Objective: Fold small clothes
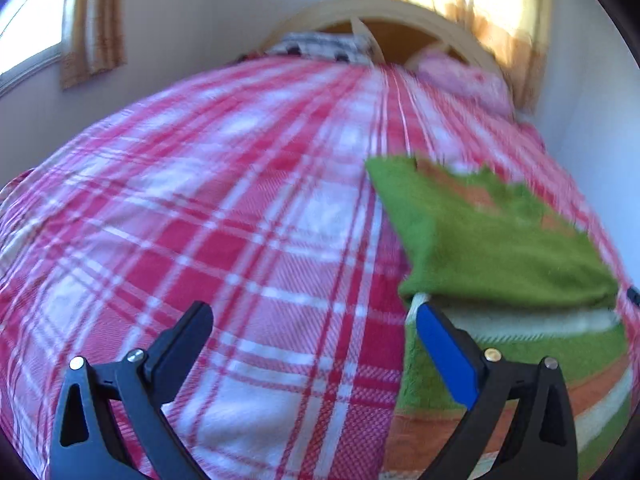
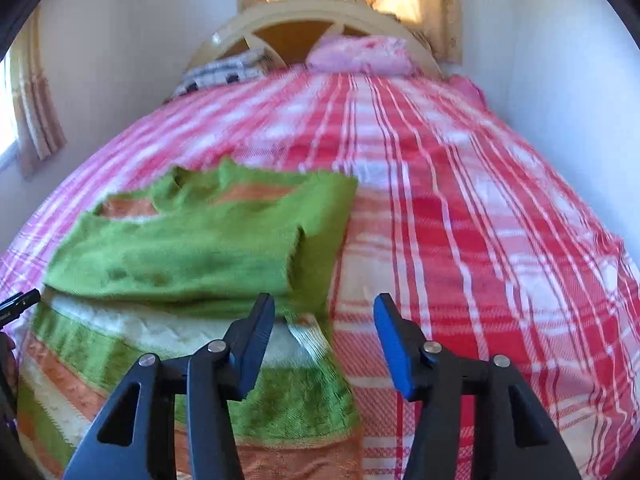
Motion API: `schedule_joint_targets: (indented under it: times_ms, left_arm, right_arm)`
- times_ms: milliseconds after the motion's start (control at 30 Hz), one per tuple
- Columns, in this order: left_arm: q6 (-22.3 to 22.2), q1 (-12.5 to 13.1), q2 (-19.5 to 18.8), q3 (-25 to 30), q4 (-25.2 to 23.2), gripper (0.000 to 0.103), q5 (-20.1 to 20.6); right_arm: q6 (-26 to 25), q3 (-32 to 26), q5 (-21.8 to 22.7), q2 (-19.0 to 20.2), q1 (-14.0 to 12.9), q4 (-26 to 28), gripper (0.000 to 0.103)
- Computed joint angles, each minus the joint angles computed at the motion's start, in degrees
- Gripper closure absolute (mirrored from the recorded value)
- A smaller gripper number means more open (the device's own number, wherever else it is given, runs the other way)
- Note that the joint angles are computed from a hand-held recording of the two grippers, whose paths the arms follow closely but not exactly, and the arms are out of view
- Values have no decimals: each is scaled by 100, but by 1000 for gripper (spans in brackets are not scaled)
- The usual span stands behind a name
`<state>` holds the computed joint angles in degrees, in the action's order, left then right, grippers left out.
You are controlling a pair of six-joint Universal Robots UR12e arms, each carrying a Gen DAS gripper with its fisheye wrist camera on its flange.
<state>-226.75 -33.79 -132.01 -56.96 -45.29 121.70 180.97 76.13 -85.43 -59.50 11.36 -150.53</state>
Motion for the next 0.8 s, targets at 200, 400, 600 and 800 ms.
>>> schedule_joint_targets:
  times_ms: [200,400,600,800]
  left_arm:
    - [396,19,-455,869,-418,0,194]
    - [792,78,-790,1386,-1222,0,-103]
    - [764,83,-790,1368,-1235,0,-129]
    - [818,57,-848,1485,-1347,0,-50]
  right_arm:
    - [-234,-569,961,357,88,336,50]
    - [-499,-633,691,408,222,1308,49]
    - [-793,-567,754,306,260,1008,49]
    - [-52,-1135,767,732,186,1361,38]
